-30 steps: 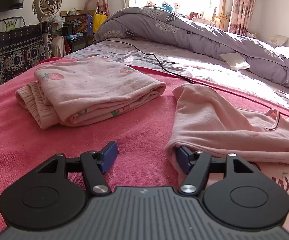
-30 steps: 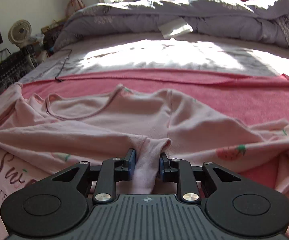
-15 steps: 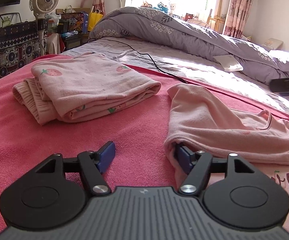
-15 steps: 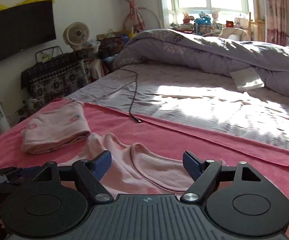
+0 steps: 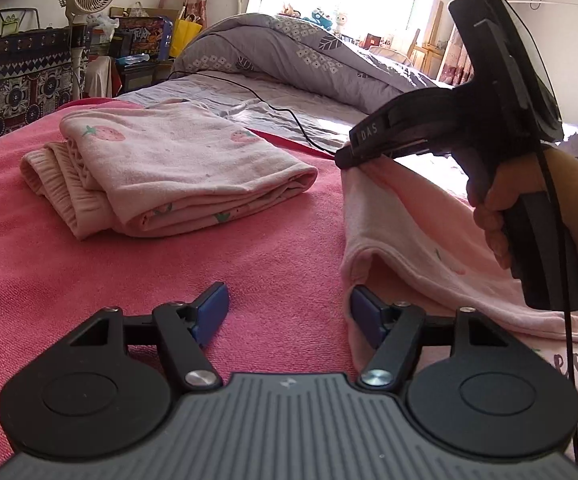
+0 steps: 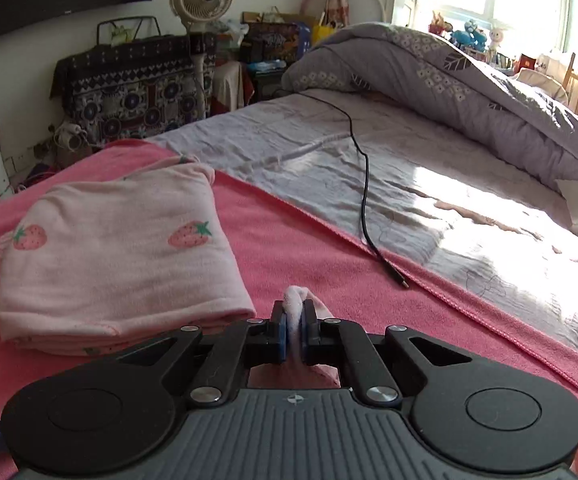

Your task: Fold clothes

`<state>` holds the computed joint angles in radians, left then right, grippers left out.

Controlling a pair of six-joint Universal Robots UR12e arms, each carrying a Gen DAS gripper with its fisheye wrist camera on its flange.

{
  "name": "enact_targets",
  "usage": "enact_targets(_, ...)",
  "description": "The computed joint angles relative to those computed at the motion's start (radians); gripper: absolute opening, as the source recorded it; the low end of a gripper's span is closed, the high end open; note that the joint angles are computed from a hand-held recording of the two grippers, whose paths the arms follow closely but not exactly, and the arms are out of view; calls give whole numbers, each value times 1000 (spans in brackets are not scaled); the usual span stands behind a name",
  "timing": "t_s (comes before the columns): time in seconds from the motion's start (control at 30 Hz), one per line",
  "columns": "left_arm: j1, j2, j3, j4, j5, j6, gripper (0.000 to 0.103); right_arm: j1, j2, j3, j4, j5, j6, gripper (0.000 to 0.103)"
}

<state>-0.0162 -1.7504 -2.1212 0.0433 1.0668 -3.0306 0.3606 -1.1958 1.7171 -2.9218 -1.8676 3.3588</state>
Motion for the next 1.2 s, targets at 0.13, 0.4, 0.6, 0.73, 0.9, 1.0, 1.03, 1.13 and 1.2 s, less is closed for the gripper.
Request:
enact_targets(0.13, 0, 0, -1, 0, 0, 2, 70, -17, 42, -24, -63, 68, -29, 8)
enact_targets(0.4, 18, -2, -1, 1, -41, -26, 71, -41, 84, -28, -134, 137, 55, 15)
enact_targets(0.6, 36, 1, -16, 53, -26, -113, 70, -38, -49, 110, -314, 106, 31, 62)
enact_targets(0.73, 50, 12, -30, 87, 4, -134, 69, -2, -177, 253, -313, -32, -1, 79)
enact_targets(0.9, 81, 14, -45, 169, -135, -93, 69, 42, -302, 443, -291, -260, 61, 86)
enact_targets(1.0, 35, 25, -29, 170, -80, -43, 69, 22, -362, 523, -190, -261, 197, 85)
enact_targets(1.03, 14, 23, -21, 182, -59, -18, 70, 8, -376, 541, -173, -224, 230, 85)
enact_targets(1.13, -68, 3, 20, 143, 44, 119, 77, -13, -393, 587, -123, -170, 288, 85)
enact_targets(1.2, -131, -14, 53, 48, 208, 218, 77, -7, -388, 608, -191, -172, 292, 86)
